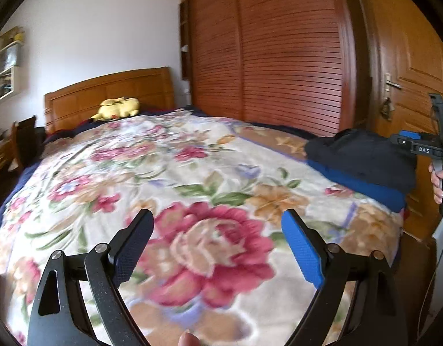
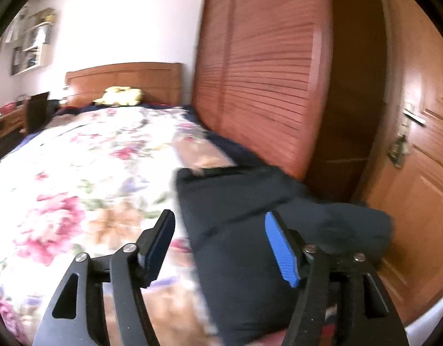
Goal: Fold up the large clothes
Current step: 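Lower the coat onto the bed edge by the wardrobe and open both tools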
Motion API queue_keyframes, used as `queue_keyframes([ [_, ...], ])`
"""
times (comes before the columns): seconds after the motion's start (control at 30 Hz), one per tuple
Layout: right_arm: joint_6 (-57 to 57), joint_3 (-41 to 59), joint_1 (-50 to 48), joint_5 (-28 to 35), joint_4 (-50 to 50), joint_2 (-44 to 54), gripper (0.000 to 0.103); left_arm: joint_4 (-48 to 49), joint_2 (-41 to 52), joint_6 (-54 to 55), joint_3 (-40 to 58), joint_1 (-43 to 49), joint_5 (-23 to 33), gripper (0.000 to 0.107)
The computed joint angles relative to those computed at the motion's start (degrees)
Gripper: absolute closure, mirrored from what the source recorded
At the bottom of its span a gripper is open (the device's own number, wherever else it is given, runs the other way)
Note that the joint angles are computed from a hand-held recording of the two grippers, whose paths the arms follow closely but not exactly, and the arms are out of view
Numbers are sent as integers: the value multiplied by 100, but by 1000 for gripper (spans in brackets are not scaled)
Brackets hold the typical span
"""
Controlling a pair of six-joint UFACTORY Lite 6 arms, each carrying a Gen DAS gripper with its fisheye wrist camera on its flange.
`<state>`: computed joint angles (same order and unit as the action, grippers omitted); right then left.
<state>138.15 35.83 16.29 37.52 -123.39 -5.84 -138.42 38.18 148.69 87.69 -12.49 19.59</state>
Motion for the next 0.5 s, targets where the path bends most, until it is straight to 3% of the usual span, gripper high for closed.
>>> queue_keyframes([
  [0.1, 201, 430, 558, 20, -73, 456, 30, -411, -184, 445, -379, 314, 150, 16],
  [0.27, 464, 1259, 1430, 187, -95, 1410, 23, -247, -255, 281, -623, 873, 394, 16],
  [0.5, 997, 2506, 2172, 166, -625, 2819, 23, -117, -108, 245, -709, 1512, 583, 16],
])
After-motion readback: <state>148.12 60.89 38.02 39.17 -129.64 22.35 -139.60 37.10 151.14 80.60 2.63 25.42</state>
